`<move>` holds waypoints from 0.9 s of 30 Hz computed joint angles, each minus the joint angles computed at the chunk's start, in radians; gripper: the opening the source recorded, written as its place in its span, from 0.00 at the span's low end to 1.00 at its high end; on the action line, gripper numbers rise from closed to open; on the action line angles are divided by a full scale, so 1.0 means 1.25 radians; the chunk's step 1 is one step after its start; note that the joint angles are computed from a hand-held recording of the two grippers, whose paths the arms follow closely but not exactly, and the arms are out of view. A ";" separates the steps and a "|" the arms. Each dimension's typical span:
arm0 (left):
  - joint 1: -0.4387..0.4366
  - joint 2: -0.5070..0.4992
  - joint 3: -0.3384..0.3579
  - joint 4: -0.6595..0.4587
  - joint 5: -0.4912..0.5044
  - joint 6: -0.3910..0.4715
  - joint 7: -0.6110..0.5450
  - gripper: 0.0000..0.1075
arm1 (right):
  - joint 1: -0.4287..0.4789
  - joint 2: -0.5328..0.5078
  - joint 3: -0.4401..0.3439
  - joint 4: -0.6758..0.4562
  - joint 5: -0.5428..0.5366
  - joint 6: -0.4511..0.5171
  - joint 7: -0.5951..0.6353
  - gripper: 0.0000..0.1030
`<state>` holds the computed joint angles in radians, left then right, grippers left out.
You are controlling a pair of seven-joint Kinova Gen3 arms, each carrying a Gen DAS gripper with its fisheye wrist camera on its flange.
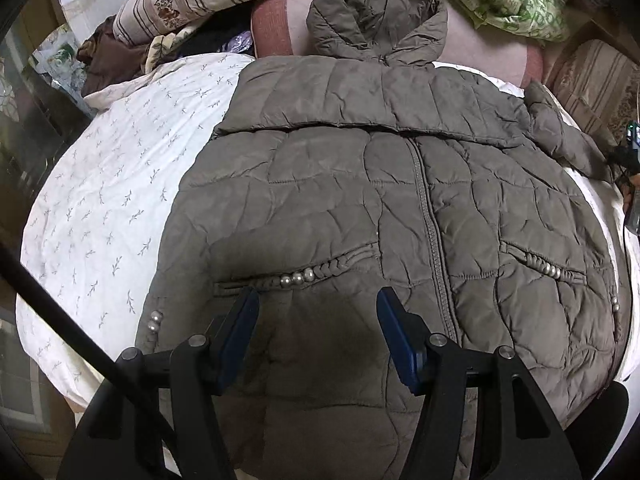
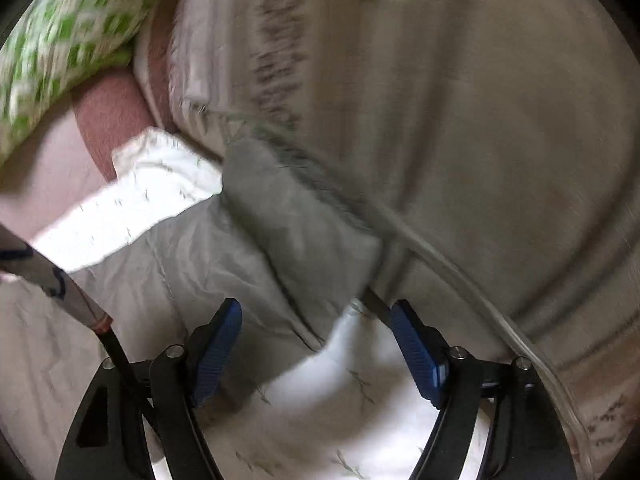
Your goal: Fold large clothes
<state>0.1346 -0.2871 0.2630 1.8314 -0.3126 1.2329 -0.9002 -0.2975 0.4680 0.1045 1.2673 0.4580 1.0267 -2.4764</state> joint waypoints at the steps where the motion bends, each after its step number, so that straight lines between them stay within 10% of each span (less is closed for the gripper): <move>1: -0.001 0.001 0.003 -0.001 -0.005 0.001 0.002 0.56 | -0.012 0.019 0.001 -0.026 0.013 0.033 0.016 0.24; 12: -0.031 -0.104 -0.049 0.030 0.044 -0.015 -0.061 0.56 | -0.059 -0.146 -0.003 -0.012 0.127 0.125 -0.042 0.09; 27: -0.162 -0.310 -0.123 0.071 0.091 0.035 -0.207 0.56 | -0.253 -0.142 -0.121 -0.356 0.207 0.323 0.040 0.09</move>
<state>-0.0679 -0.6745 0.1090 1.9201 -0.1993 1.2762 -1.1596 -0.6140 0.2898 -0.0468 0.8221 0.7169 1.4300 -2.4270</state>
